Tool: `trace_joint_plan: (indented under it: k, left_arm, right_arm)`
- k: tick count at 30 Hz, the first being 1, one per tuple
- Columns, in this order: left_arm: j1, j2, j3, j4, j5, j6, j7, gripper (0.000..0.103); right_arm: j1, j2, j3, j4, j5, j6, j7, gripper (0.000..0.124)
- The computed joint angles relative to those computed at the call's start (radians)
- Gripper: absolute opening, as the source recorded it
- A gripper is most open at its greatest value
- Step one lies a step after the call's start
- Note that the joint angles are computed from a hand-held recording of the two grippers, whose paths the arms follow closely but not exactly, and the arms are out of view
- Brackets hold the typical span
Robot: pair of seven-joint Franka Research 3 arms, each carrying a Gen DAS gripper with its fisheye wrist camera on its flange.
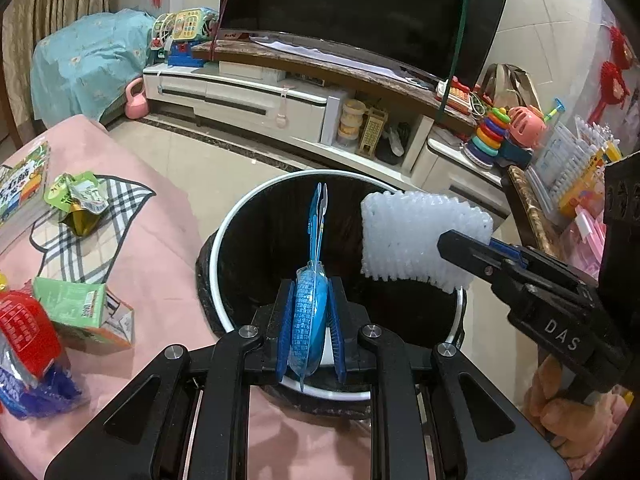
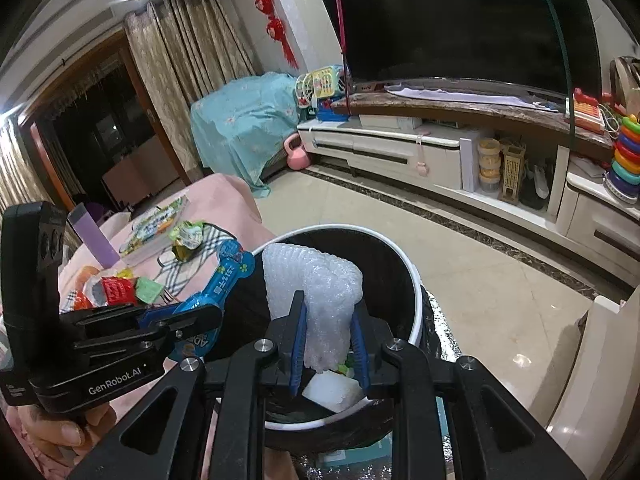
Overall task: Collect trash
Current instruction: 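Carry the blue comb and white foam net over the black bin, then open both tools to drop the comb and foam net into the bin, then move both tools back toward the snack wrappers on the table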
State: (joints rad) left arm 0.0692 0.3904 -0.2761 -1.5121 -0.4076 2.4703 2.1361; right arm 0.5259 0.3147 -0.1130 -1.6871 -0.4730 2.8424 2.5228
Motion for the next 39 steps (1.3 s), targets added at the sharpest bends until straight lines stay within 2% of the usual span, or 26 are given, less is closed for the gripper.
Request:
trace_joint_plan:
  k: [6, 7, 8, 9, 10, 11, 13, 17, 21, 25, 28, 33, 39]
  left_arm:
    - [-0.005, 0.018, -0.002, 0.018, 0.011, -0.01, -0.006, 0.017]
    - [-0.008, 0.018, 0.001, 0.017, 0.019, -0.005, -0.012, 0.022]
    - [-0.01, 0.018, 0.004, 0.017, 0.026, -0.004, -0.02, 0.034]
    - [-0.008, 0.016, 0.002, 0.013, 0.023, -0.001, -0.02, 0.04]
    - [-0.004, 0.009, 0.001, 0.001, 0.017, 0.009, -0.021, 0.055]
    - [0.0, -0.001, 0.001, -0.013, 0.012, 0.023, -0.022, 0.063]
    - [0.015, -0.022, -0.006, -0.047, -0.018, 0.051, -0.005, 0.064]
    - [0.037, -0.065, 0.003, -0.108, -0.061, 0.079, -0.002, 0.065]
    - [0.058, -0.144, 0.017, -0.223, -0.131, 0.151, 0.03, 0.069]
    - [0.061, -0.217, 0.045, -0.334, -0.195, 0.227, 0.076, 0.072]
    - [0.064, -0.267, 0.076, -0.404, -0.243, 0.26, 0.109, 0.074]
    - [0.062, -0.322, 0.134, -0.477, -0.298, 0.265, 0.14, 0.076]
    - [0.063, -0.373, 0.193, -0.558, -0.315, 0.299, 0.143, 0.076]
  right_arm:
    - [-0.014, 0.02, 0.011, 0.019, 0.037, -0.013, -0.028, 0.024]
    - [-0.015, 0.022, 0.012, 0.023, 0.044, -0.017, -0.036, 0.024]
    - [-0.017, 0.026, 0.015, 0.028, 0.053, -0.019, -0.046, 0.025]
    - [-0.019, 0.029, 0.018, 0.032, 0.063, -0.017, -0.057, 0.026]
    - [-0.018, 0.031, 0.016, 0.034, 0.07, -0.019, -0.059, 0.037]
    - [-0.011, 0.031, 0.006, 0.034, 0.066, -0.017, -0.046, 0.053]
    - [0.008, 0.026, -0.021, 0.023, 0.037, 0.001, -0.002, 0.06]
    - [0.008, 0.01, -0.025, -0.007, 0.038, 0.037, 0.032, 0.062]
    - [0.021, -0.006, -0.031, -0.032, 0.02, 0.057, 0.066, 0.068]
    - [0.049, -0.023, -0.048, -0.061, -0.015, 0.099, 0.137, 0.082]
    - [0.095, -0.034, -0.081, -0.077, -0.092, 0.133, 0.232, 0.093]
    - [0.135, -0.032, -0.084, -0.058, -0.177, 0.148, 0.306, 0.094]
    - [0.144, -0.003, -0.038, -0.009, -0.182, 0.137, 0.284, 0.096]
